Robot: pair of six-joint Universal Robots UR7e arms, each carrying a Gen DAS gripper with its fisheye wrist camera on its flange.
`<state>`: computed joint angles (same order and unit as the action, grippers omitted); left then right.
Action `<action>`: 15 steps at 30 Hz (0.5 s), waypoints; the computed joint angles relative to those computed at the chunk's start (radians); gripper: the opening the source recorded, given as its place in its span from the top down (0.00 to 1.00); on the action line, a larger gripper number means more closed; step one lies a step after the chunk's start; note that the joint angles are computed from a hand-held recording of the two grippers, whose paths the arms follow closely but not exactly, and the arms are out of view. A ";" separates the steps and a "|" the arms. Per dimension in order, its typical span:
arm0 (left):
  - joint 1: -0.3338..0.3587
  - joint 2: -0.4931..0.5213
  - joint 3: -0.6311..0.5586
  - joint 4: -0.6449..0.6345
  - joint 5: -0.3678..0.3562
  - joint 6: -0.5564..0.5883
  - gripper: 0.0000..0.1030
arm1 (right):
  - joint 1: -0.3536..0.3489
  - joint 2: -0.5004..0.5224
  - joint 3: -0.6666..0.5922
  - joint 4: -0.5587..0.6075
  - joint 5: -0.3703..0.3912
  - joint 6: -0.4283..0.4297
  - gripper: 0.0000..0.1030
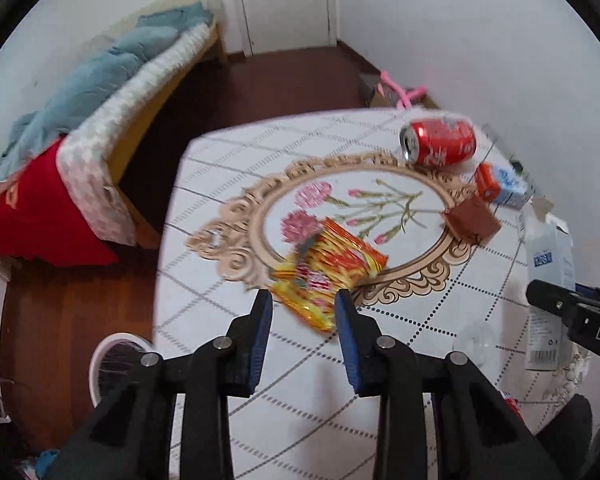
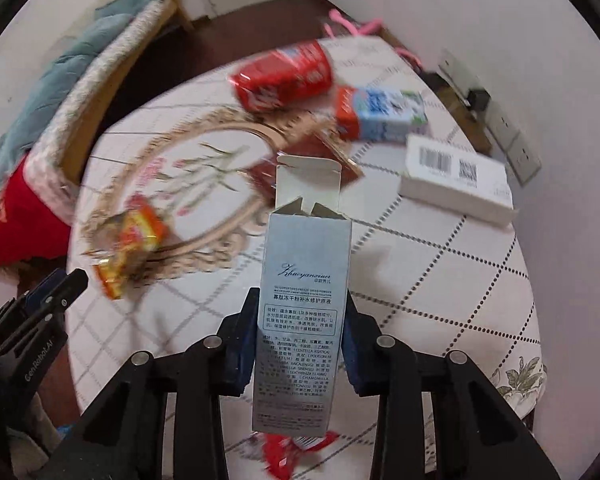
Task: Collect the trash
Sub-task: 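Carry the snack bag and white box over the bin and open both tools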
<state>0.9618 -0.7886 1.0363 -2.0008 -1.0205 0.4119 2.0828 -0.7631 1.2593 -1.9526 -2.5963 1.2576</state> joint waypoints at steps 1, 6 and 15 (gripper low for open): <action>-0.001 -0.013 -0.007 0.001 -0.009 -0.001 0.72 | 0.011 0.007 -0.016 -0.008 -0.008 -0.024 0.63; 0.009 -0.028 -0.082 0.057 -0.051 -0.016 0.72 | 0.064 0.066 -0.123 -0.056 -0.031 -0.145 0.63; 0.128 0.264 -0.644 0.598 -0.301 -0.283 0.54 | 0.027 0.089 -0.168 -0.080 0.010 -0.153 0.63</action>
